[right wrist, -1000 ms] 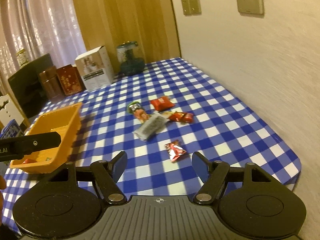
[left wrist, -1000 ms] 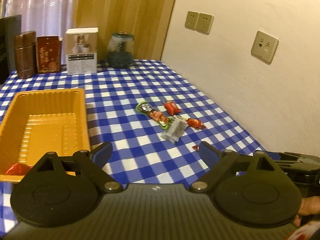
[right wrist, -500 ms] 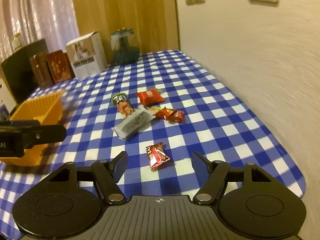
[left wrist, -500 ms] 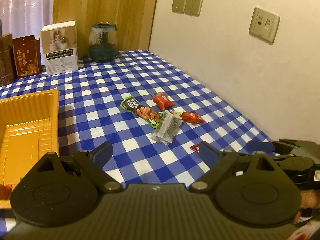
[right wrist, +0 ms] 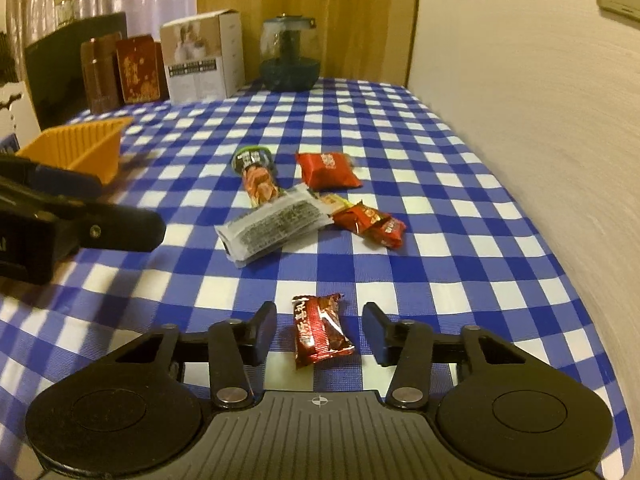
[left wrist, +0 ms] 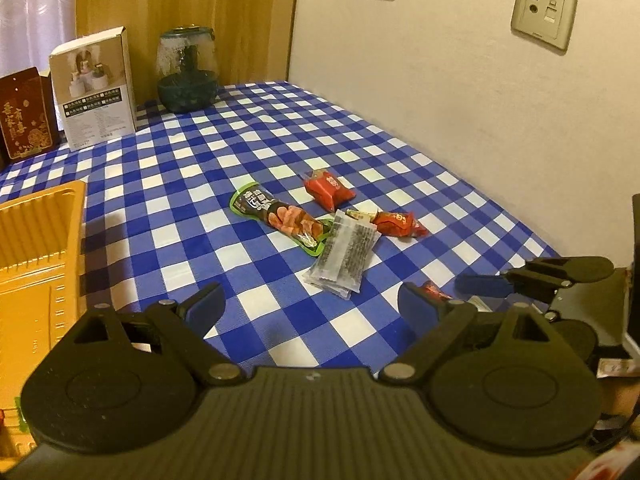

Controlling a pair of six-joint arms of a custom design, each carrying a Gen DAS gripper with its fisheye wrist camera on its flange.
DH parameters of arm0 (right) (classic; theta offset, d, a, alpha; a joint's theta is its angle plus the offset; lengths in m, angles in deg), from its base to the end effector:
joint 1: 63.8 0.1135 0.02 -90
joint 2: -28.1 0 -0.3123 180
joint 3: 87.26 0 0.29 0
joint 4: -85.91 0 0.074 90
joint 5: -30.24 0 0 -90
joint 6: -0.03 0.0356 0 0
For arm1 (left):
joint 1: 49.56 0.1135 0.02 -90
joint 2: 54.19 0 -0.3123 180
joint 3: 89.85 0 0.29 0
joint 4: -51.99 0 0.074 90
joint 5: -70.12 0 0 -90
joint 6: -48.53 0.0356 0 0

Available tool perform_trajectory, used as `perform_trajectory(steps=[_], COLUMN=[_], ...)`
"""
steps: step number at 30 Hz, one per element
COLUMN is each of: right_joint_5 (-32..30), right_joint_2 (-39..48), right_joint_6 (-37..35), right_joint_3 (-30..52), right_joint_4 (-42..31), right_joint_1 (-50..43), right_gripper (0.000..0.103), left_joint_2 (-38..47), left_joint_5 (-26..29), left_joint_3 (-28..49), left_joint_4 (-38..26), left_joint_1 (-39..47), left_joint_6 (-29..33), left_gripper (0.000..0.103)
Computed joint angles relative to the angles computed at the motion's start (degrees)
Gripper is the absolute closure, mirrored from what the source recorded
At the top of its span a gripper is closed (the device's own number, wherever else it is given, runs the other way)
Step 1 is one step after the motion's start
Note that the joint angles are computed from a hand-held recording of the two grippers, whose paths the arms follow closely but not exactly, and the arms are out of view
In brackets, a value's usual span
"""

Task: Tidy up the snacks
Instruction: 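Grasp the dark red candy packet with the right tool while the left tool grasps the clear seaweed packet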

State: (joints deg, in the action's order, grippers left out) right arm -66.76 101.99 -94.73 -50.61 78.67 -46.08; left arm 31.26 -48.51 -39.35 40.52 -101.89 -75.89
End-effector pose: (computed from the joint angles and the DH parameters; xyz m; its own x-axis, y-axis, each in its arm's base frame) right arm 0.2294 0.0779 0.1614 -0.6332 -0.2888 -0.7181 -0.4390 0.8981 0.0259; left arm 0.2002 -0.2314 0.1824 -0.6438 0.0220 -0.7649 0.1564 0.9823 -0.1033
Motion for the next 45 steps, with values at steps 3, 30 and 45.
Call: perform_trajectory(steps=[3, 30, 45], right_joint_5=[0.06, -2.67, -2.84], right_joint_2=[1.76, 2.50, 3.20], right_joint_6=[-0.52, 8.49, 10.58], right_joint_3=[0.35, 1.80, 1.96], right_joint_4=[0.59, 1.70, 2.46], right_joint_1=[0.15, -7.57, -7.07], right_gripper=[0.062, 0.077, 0.077], left_joint_2=[0.82, 19.22, 13.90], left_joint_5=[1.20, 9.99, 8.87], left_joint_3=[-0.05, 9.98, 5.60], left_joint_4=[1.46, 10.66, 5.70], left_joint_1=[0.70, 7.04, 2.81], left_joint_6=[0.33, 13.82, 10.12], left_gripper=[0.011, 0.040, 0.059])
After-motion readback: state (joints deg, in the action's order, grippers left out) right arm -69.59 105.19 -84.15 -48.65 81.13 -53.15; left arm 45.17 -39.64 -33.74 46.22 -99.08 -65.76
